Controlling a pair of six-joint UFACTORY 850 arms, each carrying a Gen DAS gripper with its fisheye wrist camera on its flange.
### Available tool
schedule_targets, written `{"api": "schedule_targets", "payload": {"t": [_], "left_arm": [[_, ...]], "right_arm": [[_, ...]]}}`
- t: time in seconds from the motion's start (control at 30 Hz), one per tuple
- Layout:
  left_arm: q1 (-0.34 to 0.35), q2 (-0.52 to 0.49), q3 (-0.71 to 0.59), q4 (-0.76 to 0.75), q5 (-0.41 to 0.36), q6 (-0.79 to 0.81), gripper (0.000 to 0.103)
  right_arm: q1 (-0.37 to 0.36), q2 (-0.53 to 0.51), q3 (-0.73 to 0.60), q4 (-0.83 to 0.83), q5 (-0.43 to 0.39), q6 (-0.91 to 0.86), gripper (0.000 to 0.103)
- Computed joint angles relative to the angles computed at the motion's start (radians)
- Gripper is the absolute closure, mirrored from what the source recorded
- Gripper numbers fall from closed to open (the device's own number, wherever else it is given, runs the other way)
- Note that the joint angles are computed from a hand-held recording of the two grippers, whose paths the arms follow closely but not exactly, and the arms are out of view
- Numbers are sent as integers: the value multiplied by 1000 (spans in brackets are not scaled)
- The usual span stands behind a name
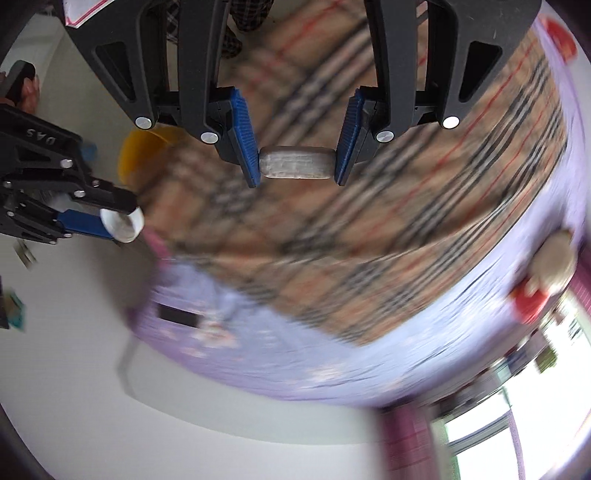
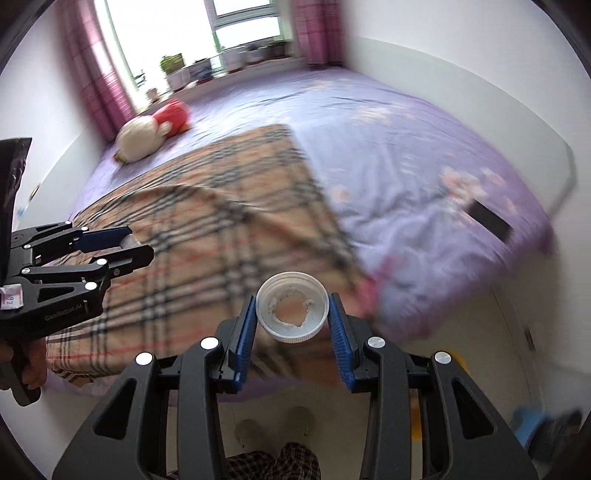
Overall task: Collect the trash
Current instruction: 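Carry the tape roll and white tube over the yellow bin, then open both tools to drop the tape roll and tube into the bin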
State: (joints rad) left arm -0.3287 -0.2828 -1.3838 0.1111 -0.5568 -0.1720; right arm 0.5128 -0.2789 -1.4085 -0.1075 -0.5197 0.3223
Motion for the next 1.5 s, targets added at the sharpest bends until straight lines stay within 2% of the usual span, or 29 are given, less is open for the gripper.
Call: {"api": "schedule_targets", "payload": {"t": [0.17, 0.3, 0.4, 0.57, 0.7, 0.83, 0.97, 1.13, 1.23, 1.4, 1.47, 1.5], "left_arm": [[-88, -75, -108, -188, -11, 286, 62], [-161, -159, -211, -307, -56, 465, 62], [-209, -241, -295, -379, -99, 561, 61], [-268, -429, -460, -358, -183, 576, 62], [-296, -567, -580, -307, -245, 568, 62], [-314, -687, -690, -241, -305, 547, 62], [-322, -816, -824, -194, -380, 533, 62], [-324, -965, -1000, -195, -456, 511, 61], [-329, -1009, -1043, -188, -472, 513, 61], [-331, -1044, -1092, -191, -488, 502, 57], [-330, -1051, -1101, -186, -487, 486, 44], [-329, -1045, -1093, -185, -475, 478, 41]], "right_arm": [[-73, 144, 184, -136, 8, 220, 63], [-145, 227, 302, -194, -5, 371, 63], [-209, 275, 388, -213, -6, 459, 63], [-285, 276, 474, -206, 28, 498, 63], [-339, 225, 506, -129, 90, 421, 63], [-394, 140, 519, 7, 152, 262, 63], [-439, 39, 509, 168, 193, 98, 63], [-485, -76, 501, 463, 249, -171, 63], [-497, -133, 489, 581, 262, -287, 63], [-514, -178, 471, 666, 281, -374, 62], [-519, -180, 470, 662, 283, -378, 62], [-518, -180, 466, 644, 283, -362, 62]]}}
